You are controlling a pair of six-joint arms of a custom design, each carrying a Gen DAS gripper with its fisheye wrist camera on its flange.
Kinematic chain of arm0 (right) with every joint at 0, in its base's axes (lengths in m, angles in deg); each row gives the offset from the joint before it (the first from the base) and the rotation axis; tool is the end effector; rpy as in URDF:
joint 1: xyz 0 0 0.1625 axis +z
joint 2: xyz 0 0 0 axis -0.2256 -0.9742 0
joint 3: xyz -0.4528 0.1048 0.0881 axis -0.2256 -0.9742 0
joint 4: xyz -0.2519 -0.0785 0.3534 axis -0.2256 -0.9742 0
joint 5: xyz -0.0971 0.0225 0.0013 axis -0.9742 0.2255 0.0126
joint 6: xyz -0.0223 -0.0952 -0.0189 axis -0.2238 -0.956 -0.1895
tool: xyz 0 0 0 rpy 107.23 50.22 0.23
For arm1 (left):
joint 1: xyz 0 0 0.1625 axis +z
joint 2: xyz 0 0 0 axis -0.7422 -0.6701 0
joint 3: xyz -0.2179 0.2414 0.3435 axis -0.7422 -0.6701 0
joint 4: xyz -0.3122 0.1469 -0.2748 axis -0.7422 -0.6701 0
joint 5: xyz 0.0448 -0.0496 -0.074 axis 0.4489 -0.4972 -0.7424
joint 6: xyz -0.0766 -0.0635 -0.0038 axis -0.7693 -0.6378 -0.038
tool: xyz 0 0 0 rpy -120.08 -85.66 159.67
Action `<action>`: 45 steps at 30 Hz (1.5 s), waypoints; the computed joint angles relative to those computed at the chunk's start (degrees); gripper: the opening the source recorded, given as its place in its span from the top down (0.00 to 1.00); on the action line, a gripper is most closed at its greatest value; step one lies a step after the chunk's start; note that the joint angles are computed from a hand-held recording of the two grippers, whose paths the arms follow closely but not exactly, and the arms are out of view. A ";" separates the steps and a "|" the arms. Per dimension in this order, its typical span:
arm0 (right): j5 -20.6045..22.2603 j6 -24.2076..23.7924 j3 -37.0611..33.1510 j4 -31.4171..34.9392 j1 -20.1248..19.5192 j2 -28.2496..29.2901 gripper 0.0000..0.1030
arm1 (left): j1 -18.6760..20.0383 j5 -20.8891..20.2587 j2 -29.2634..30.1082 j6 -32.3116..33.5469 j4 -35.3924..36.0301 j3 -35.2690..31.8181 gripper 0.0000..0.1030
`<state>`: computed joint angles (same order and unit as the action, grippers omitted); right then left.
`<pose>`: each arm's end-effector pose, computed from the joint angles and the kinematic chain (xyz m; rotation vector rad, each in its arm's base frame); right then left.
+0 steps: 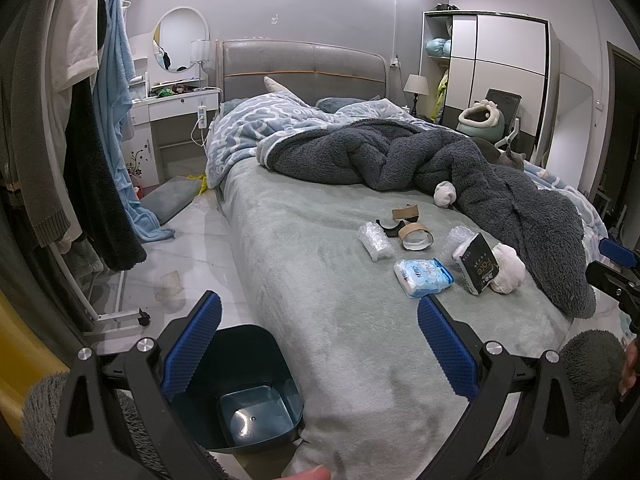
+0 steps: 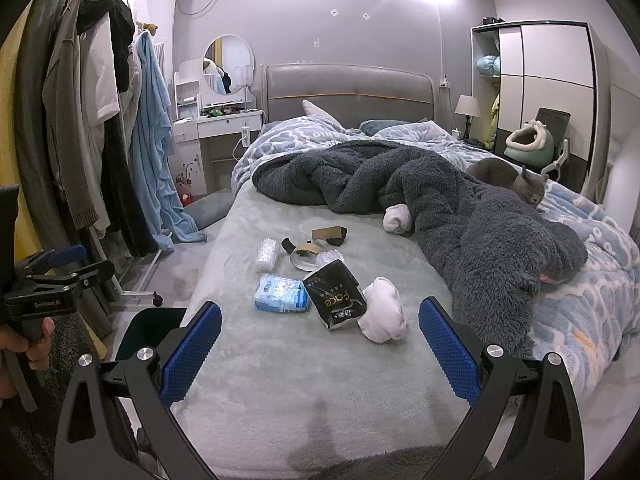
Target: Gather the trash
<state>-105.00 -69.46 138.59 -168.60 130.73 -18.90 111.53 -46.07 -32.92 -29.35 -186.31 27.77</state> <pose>0.4225 -0.6119 0.0415 0.9606 -2.2753 1.1229 -0.0539 -0.5727 0.4338 0.3873 2.1088 -1.2176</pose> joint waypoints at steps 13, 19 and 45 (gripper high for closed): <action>-0.16 0.10 0.52 0.36 -0.13 -0.35 0.03 | -0.05 0.04 0.00 0.26 -0.30 0.07 0.03; 0.71 -0.55 -0.02 2.12 -1.00 -0.20 0.03 | 0.20 -0.18 1.45 3.54 -4.52 0.61 0.03; -6.46 -16.80 -15.75 11.43 -1.12 8.91 0.09 | 5.07 -16.04 4.87 -6.87 11.78 -6.82 0.06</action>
<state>-111.46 -86.26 122.85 -157.18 129.62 -9.98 116.61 -62.11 -28.05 -36.23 -174.53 20.95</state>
